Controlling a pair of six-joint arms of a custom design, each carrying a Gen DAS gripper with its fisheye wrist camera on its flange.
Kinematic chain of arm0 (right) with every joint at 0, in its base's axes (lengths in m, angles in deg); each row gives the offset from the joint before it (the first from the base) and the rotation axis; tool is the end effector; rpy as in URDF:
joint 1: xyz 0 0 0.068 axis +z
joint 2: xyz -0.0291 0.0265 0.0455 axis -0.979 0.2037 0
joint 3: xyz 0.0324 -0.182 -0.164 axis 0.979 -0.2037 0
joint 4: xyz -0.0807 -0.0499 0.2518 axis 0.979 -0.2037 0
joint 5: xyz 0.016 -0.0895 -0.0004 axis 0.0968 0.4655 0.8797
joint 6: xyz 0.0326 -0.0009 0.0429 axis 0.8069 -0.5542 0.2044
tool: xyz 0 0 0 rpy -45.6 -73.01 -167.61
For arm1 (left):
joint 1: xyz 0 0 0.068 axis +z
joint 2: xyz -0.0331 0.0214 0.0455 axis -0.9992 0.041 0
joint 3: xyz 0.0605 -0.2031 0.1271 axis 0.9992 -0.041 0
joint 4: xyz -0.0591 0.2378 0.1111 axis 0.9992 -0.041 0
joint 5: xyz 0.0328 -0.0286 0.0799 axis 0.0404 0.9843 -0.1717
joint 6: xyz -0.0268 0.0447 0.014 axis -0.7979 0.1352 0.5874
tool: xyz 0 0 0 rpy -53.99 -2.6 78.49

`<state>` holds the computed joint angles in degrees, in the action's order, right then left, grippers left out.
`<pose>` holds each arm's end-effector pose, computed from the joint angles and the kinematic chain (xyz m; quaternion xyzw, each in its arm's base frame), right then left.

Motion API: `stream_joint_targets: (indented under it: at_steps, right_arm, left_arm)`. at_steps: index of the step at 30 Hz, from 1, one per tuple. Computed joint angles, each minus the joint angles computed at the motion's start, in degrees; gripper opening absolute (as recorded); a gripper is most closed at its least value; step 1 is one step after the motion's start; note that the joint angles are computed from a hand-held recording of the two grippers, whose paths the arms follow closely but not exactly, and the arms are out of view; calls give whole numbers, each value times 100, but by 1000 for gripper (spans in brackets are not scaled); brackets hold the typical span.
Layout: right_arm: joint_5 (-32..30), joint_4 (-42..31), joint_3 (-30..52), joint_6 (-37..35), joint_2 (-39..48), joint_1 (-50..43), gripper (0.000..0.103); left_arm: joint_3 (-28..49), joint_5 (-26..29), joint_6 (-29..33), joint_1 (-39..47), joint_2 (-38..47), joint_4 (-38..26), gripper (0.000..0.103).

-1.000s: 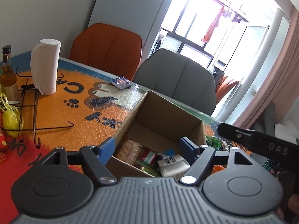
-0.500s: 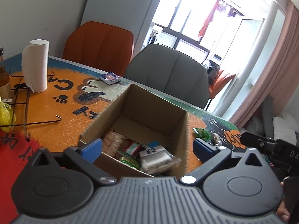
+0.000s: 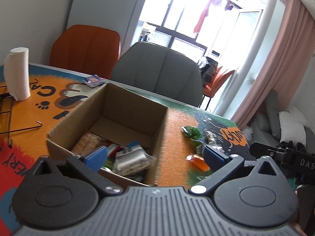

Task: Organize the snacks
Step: 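Move the left tool toward the pink round pack while the right tool approaches the purple pack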

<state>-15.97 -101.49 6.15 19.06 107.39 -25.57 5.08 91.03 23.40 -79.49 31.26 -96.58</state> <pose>0.1641 0.1713 0.2652 0.1721 0.8532 0.0264 0.4917 0.2505 0.0139 0.2529 0.1278 0.8672 -0.2392 0.4177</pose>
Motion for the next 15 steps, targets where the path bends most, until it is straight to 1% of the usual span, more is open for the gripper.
stream_joint_targets:
  at_steps: [3,7,13,15]
  right_arm:
    - [-3,-51,-193,94,-249,-33,103]
    - [-23,-175,-412,213,-549,-95,103]
    - [9,-391,-794,422,-1065,-129,103]
    - [-31,-427,-932,518,-1233,-186,103]
  left_arm:
    - [-72,-40,-64,-164,-106,-23,103]
    - [-219,-270,-137,-433,-277,40,103]
    - [-265,-406,-157,-774,-317,-138,103]
    - [-340,-356,-87,-892,-379,-130,103]
